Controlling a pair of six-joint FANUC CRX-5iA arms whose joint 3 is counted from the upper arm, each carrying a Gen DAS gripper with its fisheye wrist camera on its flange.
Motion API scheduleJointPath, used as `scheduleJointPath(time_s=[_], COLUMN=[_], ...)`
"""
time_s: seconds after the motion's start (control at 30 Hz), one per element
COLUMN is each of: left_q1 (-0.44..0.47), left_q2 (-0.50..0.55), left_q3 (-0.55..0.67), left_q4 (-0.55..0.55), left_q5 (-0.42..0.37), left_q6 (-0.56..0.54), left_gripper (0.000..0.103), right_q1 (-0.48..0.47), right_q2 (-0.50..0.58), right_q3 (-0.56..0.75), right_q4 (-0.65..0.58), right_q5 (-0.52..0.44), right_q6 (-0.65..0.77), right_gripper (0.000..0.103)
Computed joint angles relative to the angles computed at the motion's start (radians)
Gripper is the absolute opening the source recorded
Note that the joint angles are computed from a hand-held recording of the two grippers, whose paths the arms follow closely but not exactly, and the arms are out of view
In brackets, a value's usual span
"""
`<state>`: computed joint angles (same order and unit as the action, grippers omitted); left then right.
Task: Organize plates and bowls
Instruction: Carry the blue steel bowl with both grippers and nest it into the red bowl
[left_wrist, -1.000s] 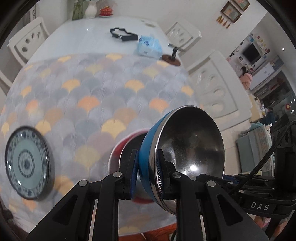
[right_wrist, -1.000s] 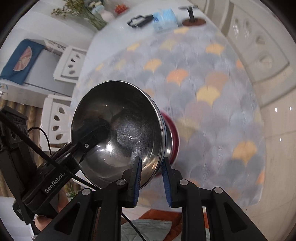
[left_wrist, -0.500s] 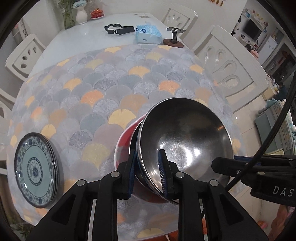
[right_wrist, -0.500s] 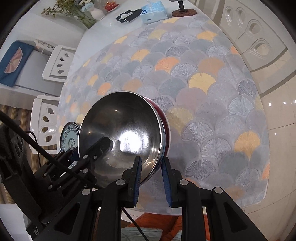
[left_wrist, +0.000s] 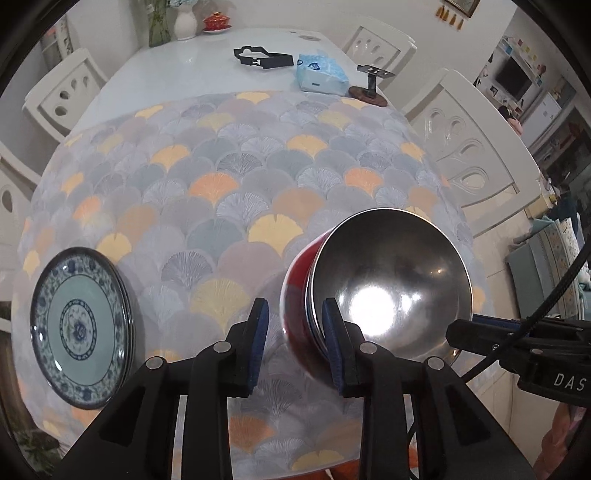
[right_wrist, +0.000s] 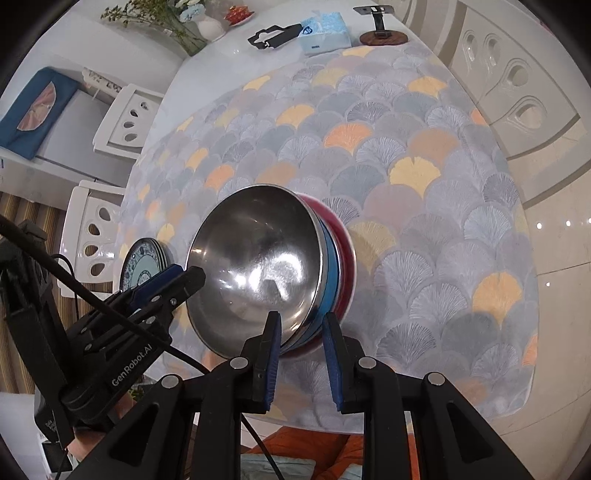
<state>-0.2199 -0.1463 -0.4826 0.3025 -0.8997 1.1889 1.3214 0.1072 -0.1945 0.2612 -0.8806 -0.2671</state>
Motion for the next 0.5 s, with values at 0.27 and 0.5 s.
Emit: scheduleJointPath(time_s=[0.27,0.5], left_q1=[0.05,0.117], left_q2=[-0.088,-0.218], left_q3=[-0.036,-0.061], left_q4=[0.096,0.279], left_q5=[-0.002,0.004], left_q6=[-0.101,-0.254], left_gripper=[0.027,0.036], right_q1=[0.032,0.109], right_q2=[-0.025,-0.058], right_q3=[0.021,0.025], right_q4=[0.077,0.36], right_q5=[-0.049,-0.183], right_q6=[-0.036,-0.169], right_gripper=[0.025,0.055])
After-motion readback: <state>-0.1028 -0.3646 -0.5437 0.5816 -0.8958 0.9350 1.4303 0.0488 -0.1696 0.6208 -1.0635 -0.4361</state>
